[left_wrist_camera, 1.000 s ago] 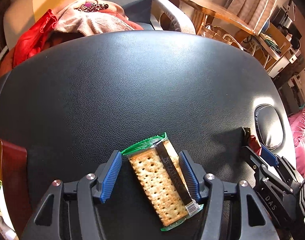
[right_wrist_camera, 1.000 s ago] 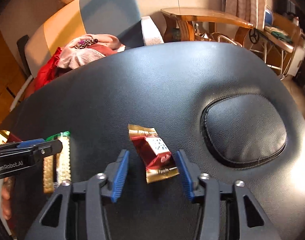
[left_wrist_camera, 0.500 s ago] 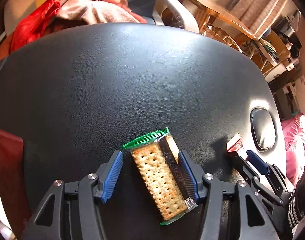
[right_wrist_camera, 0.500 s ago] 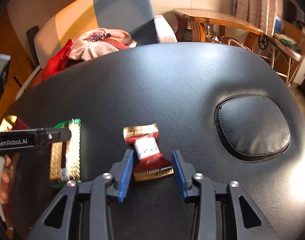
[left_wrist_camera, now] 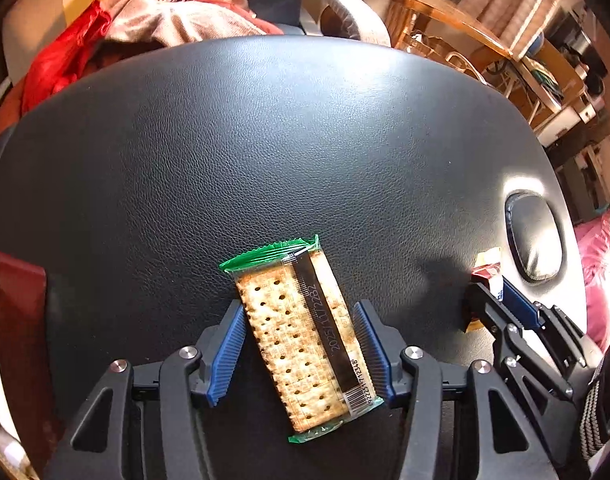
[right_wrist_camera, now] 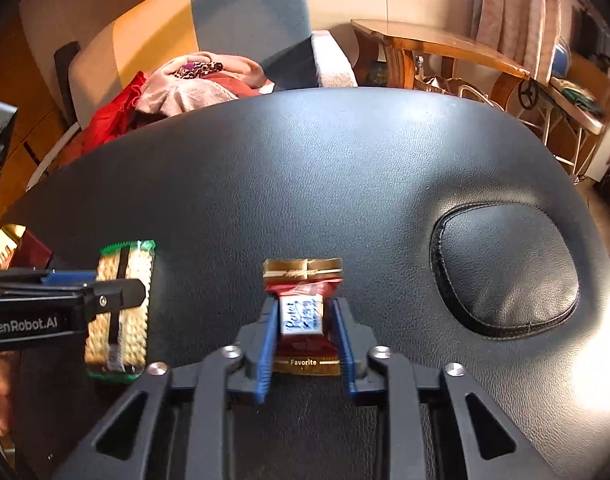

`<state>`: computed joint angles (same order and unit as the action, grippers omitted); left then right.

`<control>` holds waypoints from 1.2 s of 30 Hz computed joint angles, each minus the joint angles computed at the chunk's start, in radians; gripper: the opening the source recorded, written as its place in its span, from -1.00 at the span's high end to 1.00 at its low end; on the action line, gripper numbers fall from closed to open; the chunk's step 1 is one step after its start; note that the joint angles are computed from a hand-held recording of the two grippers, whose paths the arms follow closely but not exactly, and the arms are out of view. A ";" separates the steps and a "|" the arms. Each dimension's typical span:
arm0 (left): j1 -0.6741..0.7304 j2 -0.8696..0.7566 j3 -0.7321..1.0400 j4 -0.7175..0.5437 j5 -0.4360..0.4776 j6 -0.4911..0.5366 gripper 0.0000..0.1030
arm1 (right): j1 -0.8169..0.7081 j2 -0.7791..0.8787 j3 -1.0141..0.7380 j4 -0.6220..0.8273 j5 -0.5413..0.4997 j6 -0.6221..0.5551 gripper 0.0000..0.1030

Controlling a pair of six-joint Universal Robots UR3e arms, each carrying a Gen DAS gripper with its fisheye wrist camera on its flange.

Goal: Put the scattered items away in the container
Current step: 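Grasp the red Ritter Kiss chocolate with the right gripper and lift it, then carry the cracker bar and Ritter Kiss chocolate over the gold tray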

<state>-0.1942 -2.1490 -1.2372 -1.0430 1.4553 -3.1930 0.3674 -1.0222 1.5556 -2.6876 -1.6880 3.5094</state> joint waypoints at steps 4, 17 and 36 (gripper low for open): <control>0.038 0.058 -0.099 0.043 -0.040 0.050 -0.05 | 0.022 -0.020 0.027 -0.003 -0.012 0.012 0.51; 0.226 0.476 -0.739 0.335 -0.149 0.254 -0.03 | 0.200 -0.031 0.052 -0.041 -0.072 0.201 0.52; 0.581 0.975 -1.157 0.247 -0.444 0.632 -0.02 | 0.407 0.004 -0.084 0.070 -0.164 0.376 0.52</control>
<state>0.3867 -1.1738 -2.3938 -0.7957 1.0116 -2.5614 0.7744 -1.0185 1.4714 -2.6176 -1.8517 3.8849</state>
